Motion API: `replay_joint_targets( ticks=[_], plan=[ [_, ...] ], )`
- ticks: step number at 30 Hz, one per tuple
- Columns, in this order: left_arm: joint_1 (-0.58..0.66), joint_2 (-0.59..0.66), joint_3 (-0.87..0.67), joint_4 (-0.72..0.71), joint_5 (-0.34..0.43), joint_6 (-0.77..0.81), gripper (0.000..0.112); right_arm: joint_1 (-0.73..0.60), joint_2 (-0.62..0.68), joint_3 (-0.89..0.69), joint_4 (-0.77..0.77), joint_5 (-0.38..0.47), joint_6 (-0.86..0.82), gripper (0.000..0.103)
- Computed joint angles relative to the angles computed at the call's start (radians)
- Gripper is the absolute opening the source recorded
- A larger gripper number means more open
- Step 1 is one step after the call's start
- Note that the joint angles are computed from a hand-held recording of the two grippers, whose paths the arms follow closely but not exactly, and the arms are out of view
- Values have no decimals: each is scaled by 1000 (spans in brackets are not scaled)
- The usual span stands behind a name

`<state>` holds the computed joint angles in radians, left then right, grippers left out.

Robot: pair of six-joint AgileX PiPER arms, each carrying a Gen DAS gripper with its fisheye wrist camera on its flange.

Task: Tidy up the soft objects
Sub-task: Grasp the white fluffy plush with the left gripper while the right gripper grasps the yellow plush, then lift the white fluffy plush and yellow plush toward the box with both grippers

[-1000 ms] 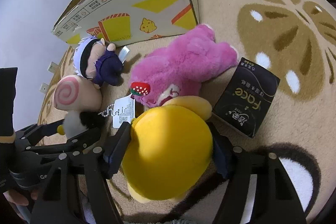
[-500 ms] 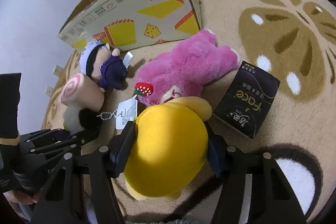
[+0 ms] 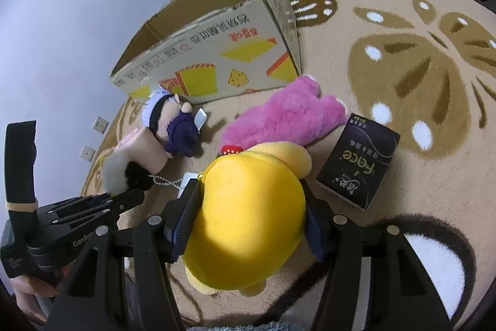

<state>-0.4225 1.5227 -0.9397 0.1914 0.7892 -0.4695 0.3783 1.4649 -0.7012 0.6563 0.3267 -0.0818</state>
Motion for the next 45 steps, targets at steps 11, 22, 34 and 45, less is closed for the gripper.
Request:
replay_joint_targets(
  ticks=[11, 22, 34, 45],
  plan=[
    [-19, -8, 5, 5, -35, 18, 11, 16, 19, -16, -48, 1, 46, 64],
    [69, 65, -33, -121, 8, 106, 21, 20, 42, -33, -54, 16, 42, 64],
    [60, 121, -73, -104, 16, 116, 43, -12, 53, -32, 34, 22, -49, 64],
    [-15, 73, -39, 0, 0, 35, 28, -11, 13, -19, -13, 7, -7, 64]
  ],
)
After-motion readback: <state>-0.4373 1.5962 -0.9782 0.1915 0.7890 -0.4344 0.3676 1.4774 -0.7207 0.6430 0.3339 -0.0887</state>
